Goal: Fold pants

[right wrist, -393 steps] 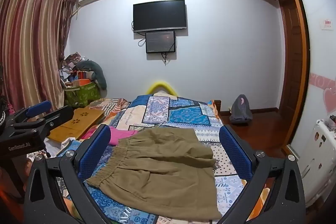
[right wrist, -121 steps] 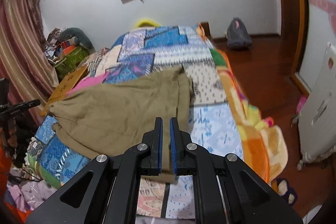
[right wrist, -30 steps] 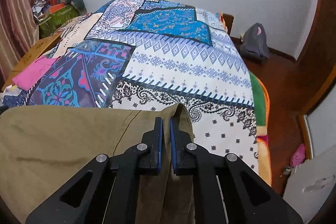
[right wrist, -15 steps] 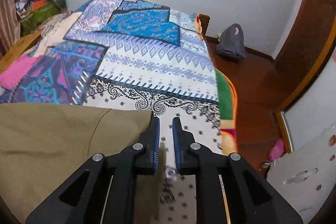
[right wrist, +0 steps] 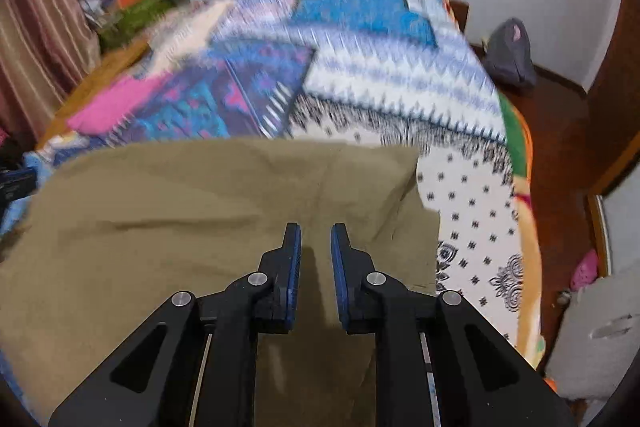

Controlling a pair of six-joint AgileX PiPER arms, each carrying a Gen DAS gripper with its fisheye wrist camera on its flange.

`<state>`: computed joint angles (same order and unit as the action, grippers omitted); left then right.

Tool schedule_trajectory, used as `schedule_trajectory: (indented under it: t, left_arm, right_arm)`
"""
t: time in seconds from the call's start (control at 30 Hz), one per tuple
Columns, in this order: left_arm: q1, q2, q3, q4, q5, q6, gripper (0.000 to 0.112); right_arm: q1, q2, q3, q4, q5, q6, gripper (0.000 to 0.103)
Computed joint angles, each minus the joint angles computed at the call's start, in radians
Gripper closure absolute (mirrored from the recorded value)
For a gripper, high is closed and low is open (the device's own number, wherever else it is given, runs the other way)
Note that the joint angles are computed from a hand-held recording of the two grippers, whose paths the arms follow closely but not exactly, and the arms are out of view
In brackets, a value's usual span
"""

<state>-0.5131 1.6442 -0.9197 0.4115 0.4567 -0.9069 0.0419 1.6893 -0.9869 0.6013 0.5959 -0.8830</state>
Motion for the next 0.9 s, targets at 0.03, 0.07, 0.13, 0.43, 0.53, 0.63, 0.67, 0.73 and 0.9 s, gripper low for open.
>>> schedule_trajectory:
  t: [0.03,0.07,0.13,0.43,0.53,0.63,0.67,0.73,0.9]
  left_arm:
    - [0.003,0.009,0.007,0.0,-0.009,-0.002,0.074]
    - [-0.002,0.01,0.018,0.041,-0.019,-0.044,0.068]
    - [-0.016,0.011,0.034,0.152,-0.017,-0.15,0.057]
    - [0.077,-0.08,0.106,-0.027,-0.083,0.014,0.047]
    - [0.051,-0.145,0.117,-0.05,-0.071,0.023,0.047]
    - [-0.071,-0.173,0.101,0.102,0.004,-0.121,0.047]
    - [-0.103,-0.173,0.098,0.128,0.019,-0.148,0.047]
    - [-0.173,-0.156,0.088,0.152,0.049,-0.184,0.047]
    - [-0.307,-0.107,0.114,0.225,0.095,-0.333,0.047]
  right_arm:
    - [0.0,0.025,-0.014,-0.021,-0.006,0.026,0.089]
    - [-0.005,0.048,-0.03,-0.037,-0.014,0.045,0.089]
    - [-0.003,0.066,-0.037,-0.122,-0.083,0.125,0.089]
    - [-0.133,-0.099,0.059,-0.068,-0.035,0.011,0.089]
    - [-0.158,-0.231,0.129,0.047,0.099,-0.132,0.079]
    - [-0.159,-0.369,0.23,0.137,0.19,-0.226,0.064]
    - [-0.154,-0.39,0.252,0.148,0.207,-0.233,0.064]
    - [-0.141,-0.435,0.308,0.164,0.233,-0.23,0.064]
    - [-0.161,-0.501,0.414,0.137,0.248,-0.221,0.064]
